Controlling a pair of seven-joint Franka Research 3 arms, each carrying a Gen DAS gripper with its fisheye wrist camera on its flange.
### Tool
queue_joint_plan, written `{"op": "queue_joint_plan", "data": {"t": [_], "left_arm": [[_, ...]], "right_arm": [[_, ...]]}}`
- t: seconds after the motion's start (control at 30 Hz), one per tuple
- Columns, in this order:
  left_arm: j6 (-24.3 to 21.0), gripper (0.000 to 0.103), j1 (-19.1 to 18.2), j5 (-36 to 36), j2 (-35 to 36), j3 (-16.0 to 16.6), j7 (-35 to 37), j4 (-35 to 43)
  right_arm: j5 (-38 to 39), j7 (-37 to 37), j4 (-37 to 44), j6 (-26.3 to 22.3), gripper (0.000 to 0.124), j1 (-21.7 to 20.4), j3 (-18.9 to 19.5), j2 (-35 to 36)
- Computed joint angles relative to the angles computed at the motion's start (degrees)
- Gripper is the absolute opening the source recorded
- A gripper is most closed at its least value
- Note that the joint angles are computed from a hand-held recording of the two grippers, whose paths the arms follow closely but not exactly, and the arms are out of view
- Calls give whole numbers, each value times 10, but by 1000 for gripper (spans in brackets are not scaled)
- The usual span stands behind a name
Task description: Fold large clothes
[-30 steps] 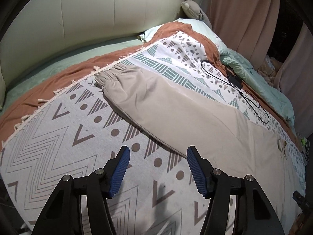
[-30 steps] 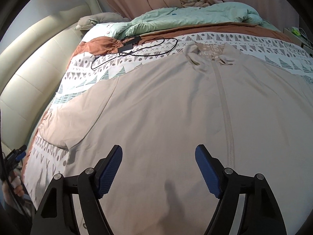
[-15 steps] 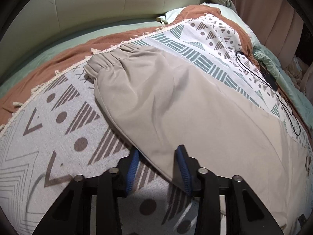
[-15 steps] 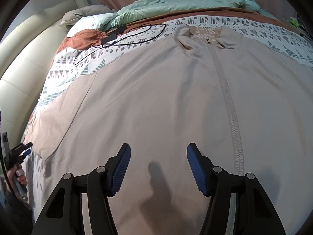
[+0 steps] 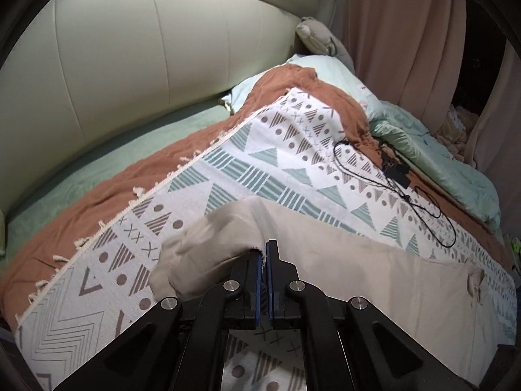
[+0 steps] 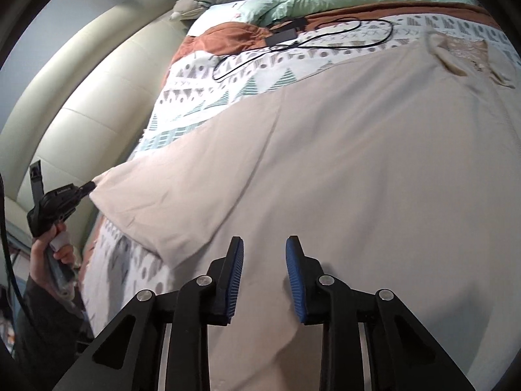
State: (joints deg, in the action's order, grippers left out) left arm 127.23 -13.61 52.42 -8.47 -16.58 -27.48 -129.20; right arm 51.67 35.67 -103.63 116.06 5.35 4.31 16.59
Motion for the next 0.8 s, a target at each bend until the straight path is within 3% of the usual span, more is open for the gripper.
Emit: {"op": "queue_joint_plan", "data": {"t": [0.2,0.37,0.5,0.6,0.77,0.8], "left_arm": [[-56,2,-22,-1,24,-17,72,98],[-90,2,-53,9,68,-23,122,185],[-124,2,-86,14,111,-23,161,254],[-142,2,-110,21,139,-17,175,299],[-159,2,-150,28,191,-4,193,376],[-159,2,-158,31,203,-1,197,393]], "right_arm": [[5,1,-4,-69,14,14,14,14],[9,30,17,-125,12,19,22,60],[27,42,28,-130,0,16,28,88],[16,53,35,-144,0,12,26,88],[-14,78,37,-132,17,5,9,64],[-16,82,41,-129,29,2,6,60]]}}
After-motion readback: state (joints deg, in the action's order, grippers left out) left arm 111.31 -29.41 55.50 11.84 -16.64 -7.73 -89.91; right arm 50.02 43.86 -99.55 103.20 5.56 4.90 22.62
